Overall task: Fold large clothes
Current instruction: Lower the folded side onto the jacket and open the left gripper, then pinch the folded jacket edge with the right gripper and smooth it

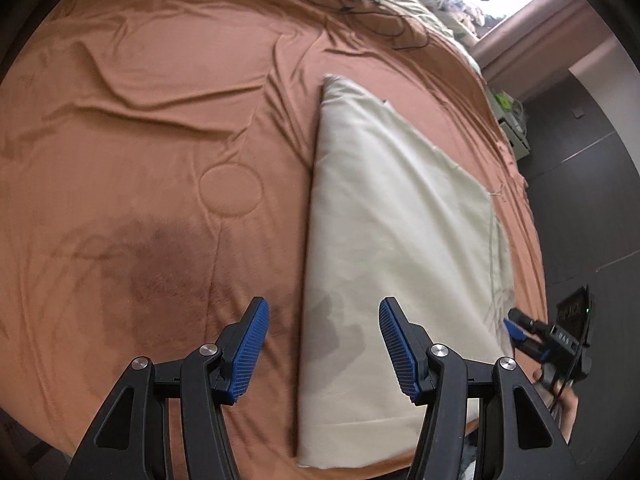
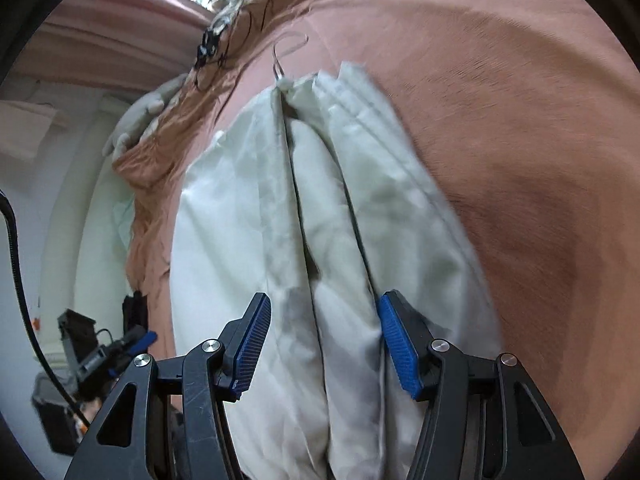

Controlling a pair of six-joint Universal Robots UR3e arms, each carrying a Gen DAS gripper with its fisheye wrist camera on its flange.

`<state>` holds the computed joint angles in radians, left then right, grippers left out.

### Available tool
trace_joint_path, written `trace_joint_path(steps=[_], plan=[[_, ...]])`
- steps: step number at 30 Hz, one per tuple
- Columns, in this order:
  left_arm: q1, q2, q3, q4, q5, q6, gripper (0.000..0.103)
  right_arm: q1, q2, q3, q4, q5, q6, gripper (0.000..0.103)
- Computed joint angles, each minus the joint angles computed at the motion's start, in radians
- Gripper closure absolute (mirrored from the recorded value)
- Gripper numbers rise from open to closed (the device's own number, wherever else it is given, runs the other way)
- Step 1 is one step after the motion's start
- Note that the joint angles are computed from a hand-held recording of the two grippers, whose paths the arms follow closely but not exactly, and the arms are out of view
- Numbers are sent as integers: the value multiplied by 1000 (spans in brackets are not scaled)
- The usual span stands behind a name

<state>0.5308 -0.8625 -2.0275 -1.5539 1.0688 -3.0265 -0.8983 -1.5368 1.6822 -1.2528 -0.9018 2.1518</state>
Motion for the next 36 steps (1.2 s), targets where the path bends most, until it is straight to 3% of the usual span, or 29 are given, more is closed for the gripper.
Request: trace_joint_path(steps=[8,10,11,14,22,30,36], plan=[[-15,-9,-67,37,25,-7,44,161,82,-72,-73,14,83,47],[-47,-25,-79,70,41,-26,44,192,47,-44,-149,-7,113,68],[-54,-26,-83,76,44,-31,44,201,30,-33,-175,-15,116,87],[-87,-43,-93,108,56,-59,44,180,-24,-16,-170,5,67,96],[-167,-113,-81,186,71,-120,44,57,-199,-4,-107,30,-109,98],[-273,-179,-60,258,72,-178,44,3,-125,37,-284,-1,-16,98],[-334,-209,-44,295,79,-204,44,-4,-54,44,-310,-23,23,98]])
